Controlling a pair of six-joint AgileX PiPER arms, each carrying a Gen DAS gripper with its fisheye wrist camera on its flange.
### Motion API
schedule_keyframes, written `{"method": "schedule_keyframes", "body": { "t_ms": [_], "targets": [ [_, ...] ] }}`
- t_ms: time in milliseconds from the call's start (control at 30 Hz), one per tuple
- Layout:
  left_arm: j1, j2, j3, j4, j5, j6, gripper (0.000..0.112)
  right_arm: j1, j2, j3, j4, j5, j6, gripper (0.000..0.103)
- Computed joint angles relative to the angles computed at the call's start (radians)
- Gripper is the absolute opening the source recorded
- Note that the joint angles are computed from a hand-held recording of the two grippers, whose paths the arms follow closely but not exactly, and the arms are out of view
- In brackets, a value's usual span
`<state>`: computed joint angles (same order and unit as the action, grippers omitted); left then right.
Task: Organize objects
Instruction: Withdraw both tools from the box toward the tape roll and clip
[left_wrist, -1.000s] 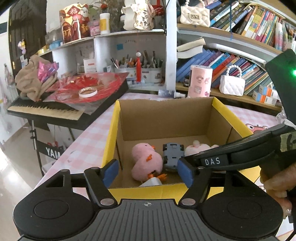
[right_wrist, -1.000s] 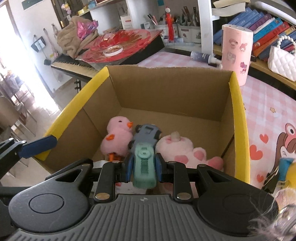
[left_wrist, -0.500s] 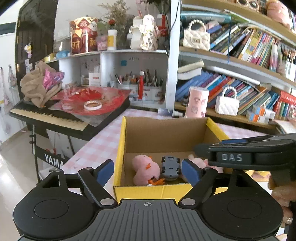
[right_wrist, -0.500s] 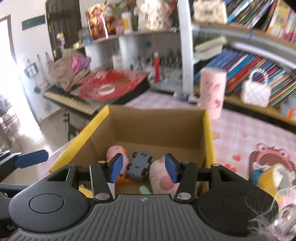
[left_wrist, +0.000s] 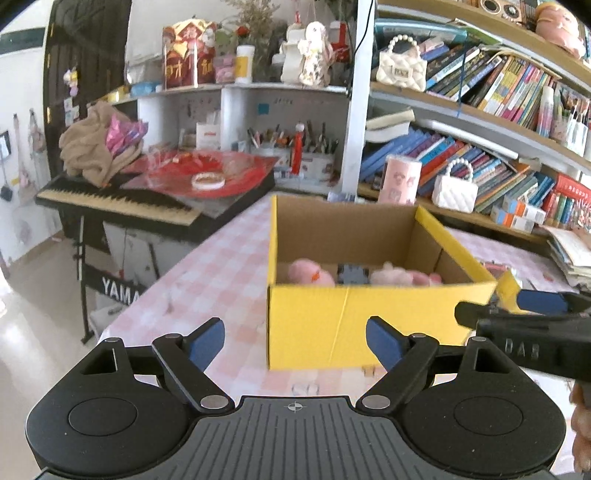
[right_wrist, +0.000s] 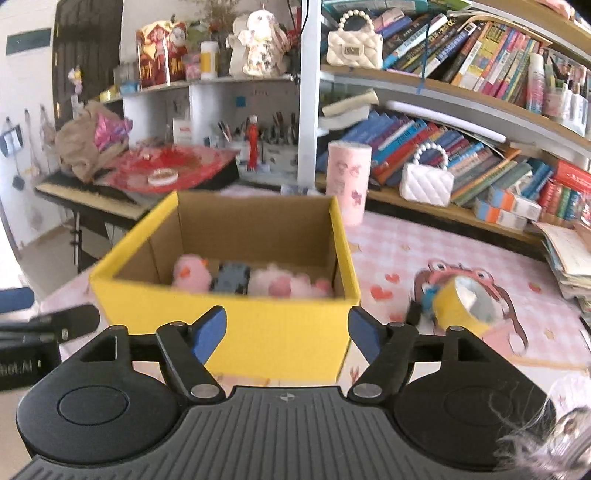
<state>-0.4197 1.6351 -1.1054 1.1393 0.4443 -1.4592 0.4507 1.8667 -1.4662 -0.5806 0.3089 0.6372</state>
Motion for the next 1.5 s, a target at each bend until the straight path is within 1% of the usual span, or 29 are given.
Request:
{"method": "schedule_keyframes", "body": {
  "t_ms": [67, 167, 267, 300, 367, 500, 600, 667, 733, 1033, 1300, 1500],
  "targets": [
    [-0.003, -0.023, 0.031, -0.031, -0.007, 0.017, 0.086, 0.024, -0.035, 0.064, -0.098, 0.004, 0.09, 0.077],
    [-0.012, -0.057, 0.075, -0.071, -0.014, 0.043, 0.086, 0.059, -0.068, 0.121, -0.195, 0.023, 0.179, 0.079],
    [-0.031, -0.091, 0.116, -0.066, -0.003, 0.029, 0.086, 0.085, -0.102, 0.174, -0.276, 0.041, 0.27, 0.085],
    [-0.036, -0.098, 0.125, -0.069, 0.001, 0.027, 0.086, 0.094, -0.113, 0.193, -0.299, 0.05, 0.299, 0.085],
    [-0.048, -0.117, 0.148, -0.079, 0.01, 0.027, 0.09, 0.106, -0.133, 0.221, -0.316, 0.068, 0.33, 0.086],
    [-0.07, -0.147, 0.186, -0.11, 0.013, 0.043, 0.09, 0.127, -0.174, 0.287, -0.359, 0.095, 0.402, 0.088],
    [-0.091, -0.161, 0.207, -0.128, 0.019, 0.055, 0.09, 0.15, -0.208, 0.344, -0.406, 0.114, 0.474, 0.092],
    [-0.103, -0.165, 0.213, -0.145, 0.022, 0.071, 0.091, 0.158, -0.224, 0.37, -0.419, 0.124, 0.498, 0.094],
    [-0.114, -0.169, 0.223, -0.152, 0.018, 0.078, 0.094, 0.163, -0.243, 0.398, -0.432, 0.132, 0.523, 0.096],
    [-0.143, -0.161, 0.221, -0.237, -0.026, 0.191, 0.094, 0.168, -0.322, 0.508, -0.488, 0.185, 0.656, 0.096],
    [-0.161, -0.127, 0.186, -0.29, -0.059, 0.279, 0.094, 0.149, -0.359, 0.545, -0.497, 0.232, 0.704, 0.097],
    [-0.167, -0.089, 0.143, -0.363, -0.079, 0.373, 0.094, 0.123, -0.372, 0.56, -0.496, 0.243, 0.709, 0.097]
  ]
}}
